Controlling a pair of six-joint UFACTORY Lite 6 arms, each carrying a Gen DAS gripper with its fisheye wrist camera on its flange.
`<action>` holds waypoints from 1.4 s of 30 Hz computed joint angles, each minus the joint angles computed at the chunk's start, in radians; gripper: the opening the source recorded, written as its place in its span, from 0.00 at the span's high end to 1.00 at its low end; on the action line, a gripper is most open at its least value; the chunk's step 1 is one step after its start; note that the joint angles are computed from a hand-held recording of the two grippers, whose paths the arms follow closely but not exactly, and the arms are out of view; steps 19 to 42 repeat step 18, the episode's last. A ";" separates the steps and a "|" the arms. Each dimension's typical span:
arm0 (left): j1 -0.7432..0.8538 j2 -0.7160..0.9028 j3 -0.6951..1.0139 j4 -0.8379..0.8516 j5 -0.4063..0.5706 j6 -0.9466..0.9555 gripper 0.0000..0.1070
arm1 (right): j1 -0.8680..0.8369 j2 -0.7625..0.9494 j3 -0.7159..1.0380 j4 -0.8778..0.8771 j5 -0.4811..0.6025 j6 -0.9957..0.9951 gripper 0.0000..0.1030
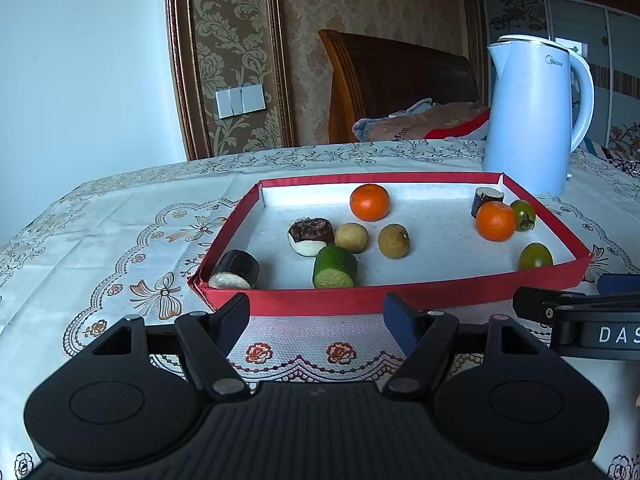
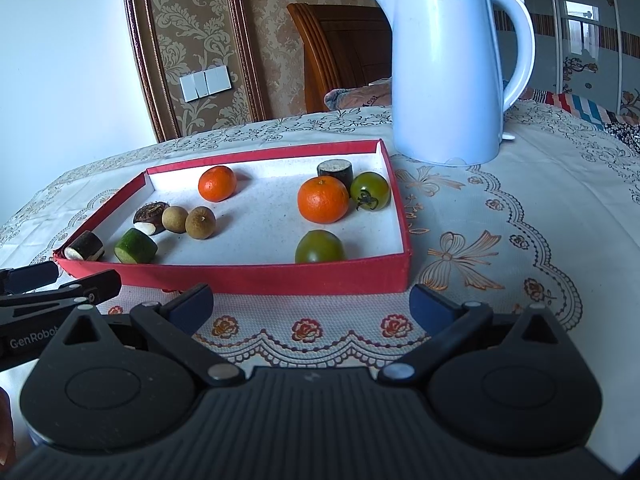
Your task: Organize fruits
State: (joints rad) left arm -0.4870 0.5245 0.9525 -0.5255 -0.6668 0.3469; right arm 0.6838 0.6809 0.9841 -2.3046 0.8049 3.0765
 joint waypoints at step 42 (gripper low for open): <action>0.012 -0.003 0.006 -0.005 0.030 0.017 0.31 | 0.001 0.001 0.001 0.003 -0.001 -0.004 0.00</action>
